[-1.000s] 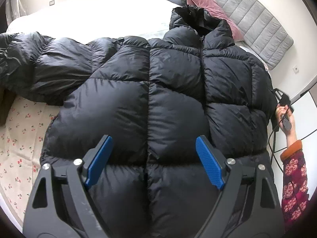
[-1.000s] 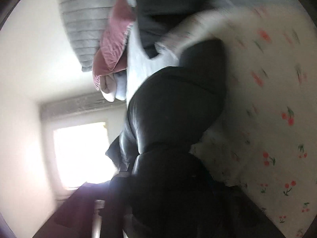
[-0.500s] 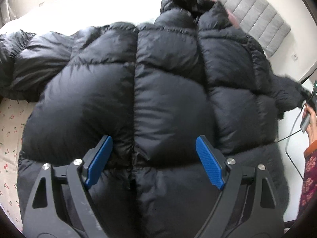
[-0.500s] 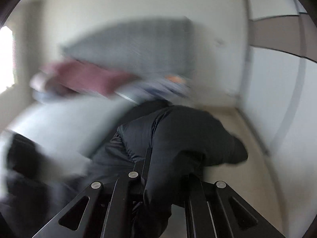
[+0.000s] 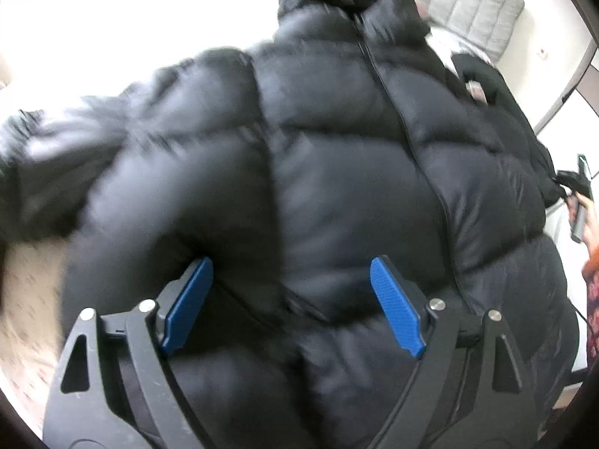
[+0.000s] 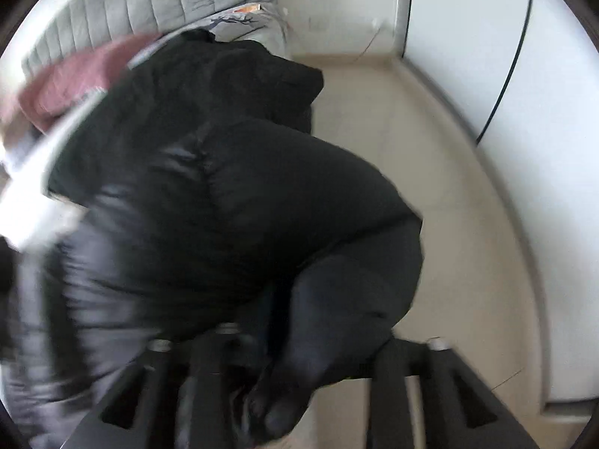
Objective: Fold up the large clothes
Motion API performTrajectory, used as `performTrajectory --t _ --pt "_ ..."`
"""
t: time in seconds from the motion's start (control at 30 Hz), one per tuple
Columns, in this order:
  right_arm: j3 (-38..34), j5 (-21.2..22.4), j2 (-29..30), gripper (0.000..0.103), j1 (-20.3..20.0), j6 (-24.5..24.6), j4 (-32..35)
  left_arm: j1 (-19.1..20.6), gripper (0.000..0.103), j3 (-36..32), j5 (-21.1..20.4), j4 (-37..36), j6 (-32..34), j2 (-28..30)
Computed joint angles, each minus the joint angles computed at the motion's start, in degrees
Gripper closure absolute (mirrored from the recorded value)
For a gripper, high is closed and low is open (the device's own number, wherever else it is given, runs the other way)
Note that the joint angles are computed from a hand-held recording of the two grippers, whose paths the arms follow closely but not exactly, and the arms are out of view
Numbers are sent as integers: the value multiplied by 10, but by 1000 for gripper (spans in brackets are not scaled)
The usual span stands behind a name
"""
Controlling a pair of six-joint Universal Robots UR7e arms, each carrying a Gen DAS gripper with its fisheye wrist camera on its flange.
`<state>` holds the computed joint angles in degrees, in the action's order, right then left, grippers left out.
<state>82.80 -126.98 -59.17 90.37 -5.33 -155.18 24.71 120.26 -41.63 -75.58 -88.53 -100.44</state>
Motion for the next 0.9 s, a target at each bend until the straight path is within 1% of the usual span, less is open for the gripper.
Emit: performTrajectory --t 0.03,0.07,0.1,0.13,0.2,0.23,0.3,0.33,0.4,0.47,0.53,0.63,0.7,0.73,0.8,0.83,0.87,0.9 --pt "17 32 -24 39 -3 16 10 -2 17 -15 16 38 -19 -5" --pt "27 42 -39 34 -3 23 15 -2 17 -29 28 72 -40 -7" --pt "38 55 -55 32 1 32 24 -4 17 -37 33 91 -54 -8" --pt "47 62 -68 30 4 38 31 -3 17 -45 46 106 -66 -18" --pt "68 71 -90 30 14 39 38 -2 17 -46 60 95 -61 -34" --pt "76 69 -98 29 23 31 40 2 17 -47 67 87 -56 -38" --pt "89 75 -99 27 37 14 25 15 17 -40 78 53 -35 -42" --pt "97 70 -98 26 55 5 21 22 17 -35 81 30 -22 -40" --pt "119 78 -95 25 88 -26 13 33 17 -11 77 -38 18 -41" --pt "122 91 -63 24 122 -59 9 45 17 11 78 -106 65 -28" --pt "144 106 -37 24 157 -96 -6 48 17 28 82 -132 94 -15" --pt "175 120 14 24 193 -157 -43 47 17 35 87 -89 99 4" --pt "201 125 29 24 203 -189 -64 31 17 45 85 -57 91 -16" --pt "214 116 41 24 205 -210 -91 17 17 51 80 -32 76 -35" --pt "249 118 42 24 189 -240 -144 -9 17 59 69 18 43 -76" --pt "264 124 39 24 176 -251 -168 -30 16 65 62 59 12 -105" --pt "279 132 28 24 163 -260 -188 -54 11 71 52 104 -26 -136" --pt "301 158 11 24 143 -267 -214 -70 6 77 43 133 -56 -156"
